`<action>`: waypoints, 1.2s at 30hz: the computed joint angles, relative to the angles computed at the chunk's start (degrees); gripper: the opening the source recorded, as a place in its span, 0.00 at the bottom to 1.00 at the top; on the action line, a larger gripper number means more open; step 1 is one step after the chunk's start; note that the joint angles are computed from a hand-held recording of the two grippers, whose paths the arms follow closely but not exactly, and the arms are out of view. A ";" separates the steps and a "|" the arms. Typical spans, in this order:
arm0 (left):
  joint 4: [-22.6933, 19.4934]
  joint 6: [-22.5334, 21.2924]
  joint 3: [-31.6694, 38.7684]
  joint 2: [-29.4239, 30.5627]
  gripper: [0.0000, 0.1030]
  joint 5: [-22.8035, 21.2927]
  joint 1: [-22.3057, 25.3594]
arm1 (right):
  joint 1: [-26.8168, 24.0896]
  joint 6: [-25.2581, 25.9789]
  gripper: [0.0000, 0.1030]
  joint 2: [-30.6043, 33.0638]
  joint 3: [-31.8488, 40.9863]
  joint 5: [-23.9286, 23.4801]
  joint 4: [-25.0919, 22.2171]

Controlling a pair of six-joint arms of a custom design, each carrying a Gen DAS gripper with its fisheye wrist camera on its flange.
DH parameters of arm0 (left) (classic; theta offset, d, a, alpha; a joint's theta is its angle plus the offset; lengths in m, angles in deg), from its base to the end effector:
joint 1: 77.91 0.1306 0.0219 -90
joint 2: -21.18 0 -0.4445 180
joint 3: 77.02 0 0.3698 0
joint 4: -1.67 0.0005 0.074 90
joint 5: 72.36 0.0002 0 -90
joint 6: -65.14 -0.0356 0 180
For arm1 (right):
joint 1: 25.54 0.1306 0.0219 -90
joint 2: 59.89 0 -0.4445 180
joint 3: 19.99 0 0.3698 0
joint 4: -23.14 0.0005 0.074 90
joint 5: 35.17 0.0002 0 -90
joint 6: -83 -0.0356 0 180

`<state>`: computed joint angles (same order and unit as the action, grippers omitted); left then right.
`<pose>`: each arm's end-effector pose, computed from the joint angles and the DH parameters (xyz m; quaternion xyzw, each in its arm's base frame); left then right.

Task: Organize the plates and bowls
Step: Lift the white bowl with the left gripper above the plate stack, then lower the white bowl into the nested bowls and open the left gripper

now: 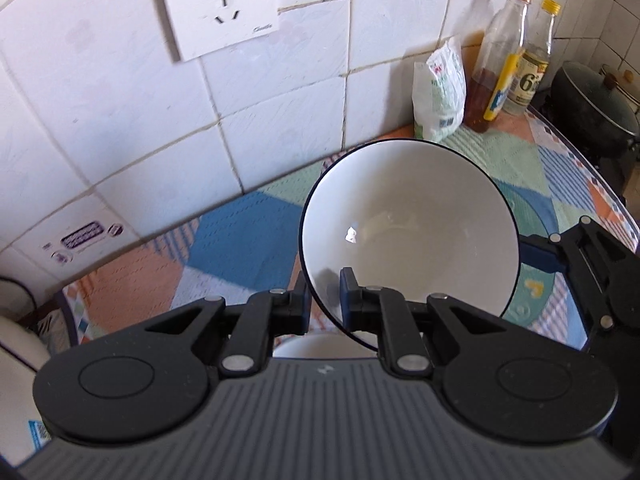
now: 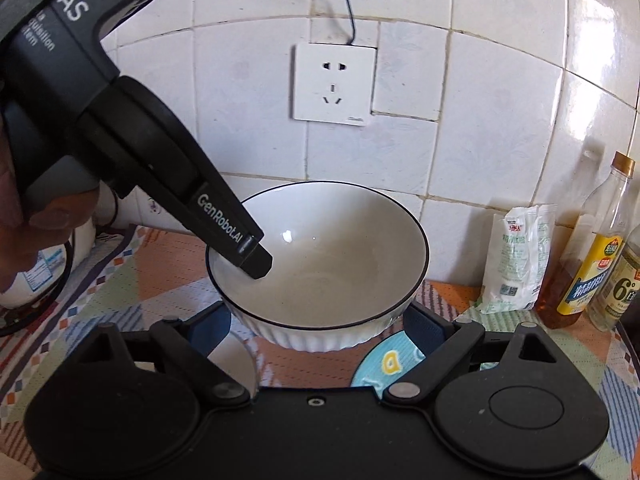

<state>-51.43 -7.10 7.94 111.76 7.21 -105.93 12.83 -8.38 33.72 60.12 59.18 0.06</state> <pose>0.4008 -0.2066 0.4456 0.0613 0.9573 -0.0238 0.2814 0.3919 0.3062 0.4225 -0.2670 0.8520 0.1208 0.4339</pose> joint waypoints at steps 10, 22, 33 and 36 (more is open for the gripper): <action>-3.46 -0.61 -5.50 -6.64 0.12 -1.00 -1.59 | 7.19 -6.39 0.93 -3.20 -3.08 5.96 -1.07; -3.76 1.73 -10.54 -10.20 0.12 1.92 1.17 | 11.06 -11.52 0.93 -2.18 -3.25 6.44 -3.03; -3.92 2.35 -11.60 -6.89 0.13 3.17 2.90 | 10.70 -5.50 0.93 2.76 0.86 4.52 -8.72; -5.02 1.06 -10.70 -5.82 0.13 4.83 3.50 | 10.30 -5.17 0.92 2.87 1.19 4.28 -9.71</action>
<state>-56.45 -6.04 -2.75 105.94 12.05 -102.44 23.12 -13.55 36.59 61.31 63.46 -9.65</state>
